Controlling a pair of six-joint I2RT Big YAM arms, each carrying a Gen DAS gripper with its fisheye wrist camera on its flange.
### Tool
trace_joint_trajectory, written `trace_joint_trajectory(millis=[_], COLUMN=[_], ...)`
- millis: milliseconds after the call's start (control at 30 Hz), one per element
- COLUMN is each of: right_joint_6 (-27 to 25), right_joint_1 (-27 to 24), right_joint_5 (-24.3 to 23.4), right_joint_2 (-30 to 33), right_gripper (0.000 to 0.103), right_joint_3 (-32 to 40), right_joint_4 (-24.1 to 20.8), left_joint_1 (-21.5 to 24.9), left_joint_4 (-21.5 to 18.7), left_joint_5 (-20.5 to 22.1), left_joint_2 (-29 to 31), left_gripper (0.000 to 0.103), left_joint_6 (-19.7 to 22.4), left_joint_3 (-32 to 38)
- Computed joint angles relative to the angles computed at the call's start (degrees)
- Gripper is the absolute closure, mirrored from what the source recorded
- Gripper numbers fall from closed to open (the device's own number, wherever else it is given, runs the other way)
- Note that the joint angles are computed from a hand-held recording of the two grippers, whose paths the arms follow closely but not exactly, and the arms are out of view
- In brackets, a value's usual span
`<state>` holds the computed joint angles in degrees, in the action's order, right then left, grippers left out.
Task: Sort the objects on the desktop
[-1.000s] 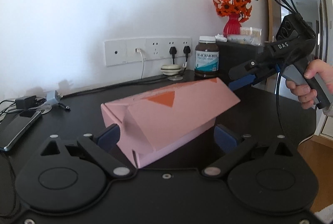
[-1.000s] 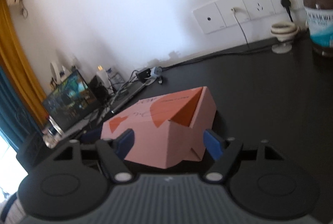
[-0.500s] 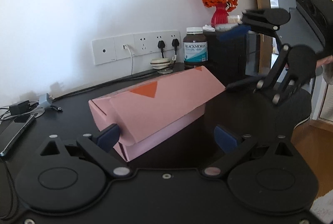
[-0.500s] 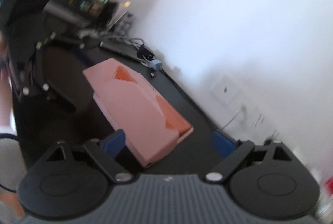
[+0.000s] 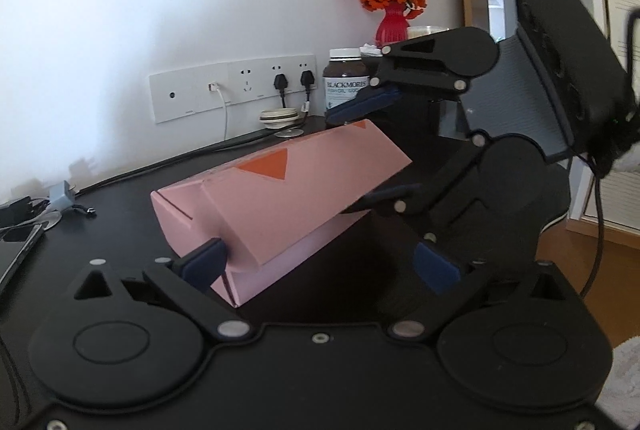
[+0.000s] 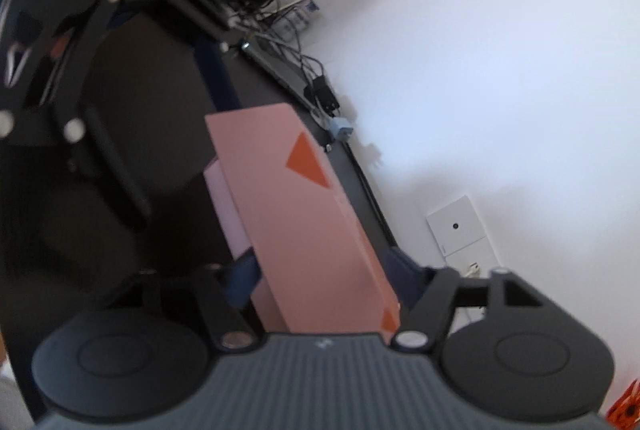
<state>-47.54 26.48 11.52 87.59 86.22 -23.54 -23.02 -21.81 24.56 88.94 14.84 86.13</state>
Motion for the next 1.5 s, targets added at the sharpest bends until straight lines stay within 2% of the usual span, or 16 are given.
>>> trace_joint_trajectory(millis=[167, 233, 333, 467, 600, 800, 1100, 1167, 1267, 1400, 1500], right_joint_6=[1.79, 2.89, 6.28, 11.96, 14.66, 15.41, 14.75, 14.62, 14.46, 14.16, 13.32], right_joint_1=[-0.4, -0.59, -1.14, -2.24, -2.83, -3.1, -3.16, -3.25, -3.32, -3.17, -3.0], right_joint_5=[-1.07, -1.97, -3.63, -6.4, -8.46, -9.56, -9.55, -9.47, -9.52, -9.23, -8.79], right_joint_2=[-0.48, -1.09, -1.9, -2.45, -2.5, -3.25, -4.07, -4.16, -4.2, -4.13, -4.11], right_gripper=[0.046, 0.055, 0.063, 0.064, 0.064, 0.064, 0.064, 0.064, 0.064, 0.064, 0.065], right_joint_3=[-1.1, -1.52, -1.27, -0.11, 0.37, -1.14, -2.36, -2.38, -2.52, -2.7, -2.69], right_joint_4=[1.05, 0.93, -0.37, -2.8, -3.93, -3.21, -2.08, -2.16, -2.05, -1.65, -1.44], left_joint_1=[-0.46, -0.72, -0.96, -1.36, -1.38, -0.97, 0.19, 0.8, 1.43, 0.9, 0.66], left_joint_4=[-0.62, -0.94, -1.56, -2.0, -3.4, -7.32, -8.28, -7.67, -6.11, -0.58, -1.41], left_joint_5=[0.23, 0.19, 0.38, 0.29, 1.25, 3.94, 5.56, 4.85, 3.8, 0.49, 1.48], left_joint_2=[-0.12, -0.25, -0.33, -0.76, -0.52, 1.0, -0.66, -1.16, -0.7, 0.3, 1.71], left_gripper=[0.001, 0.001, 0.001, 0.001, 0.0, 0.001, 0.001, 0.001, 0.001, 0.001, 0.001], left_joint_6=[2.17, 3.16, 3.76, 3.91, 3.78, 3.3, 6.6, 6.96, 4.11, -0.49, -2.31], left_joint_3=[-0.09, -0.21, -0.12, -0.37, 0.07, 2.35, 1.65, 1.27, 2.04, 2.26, 4.03])
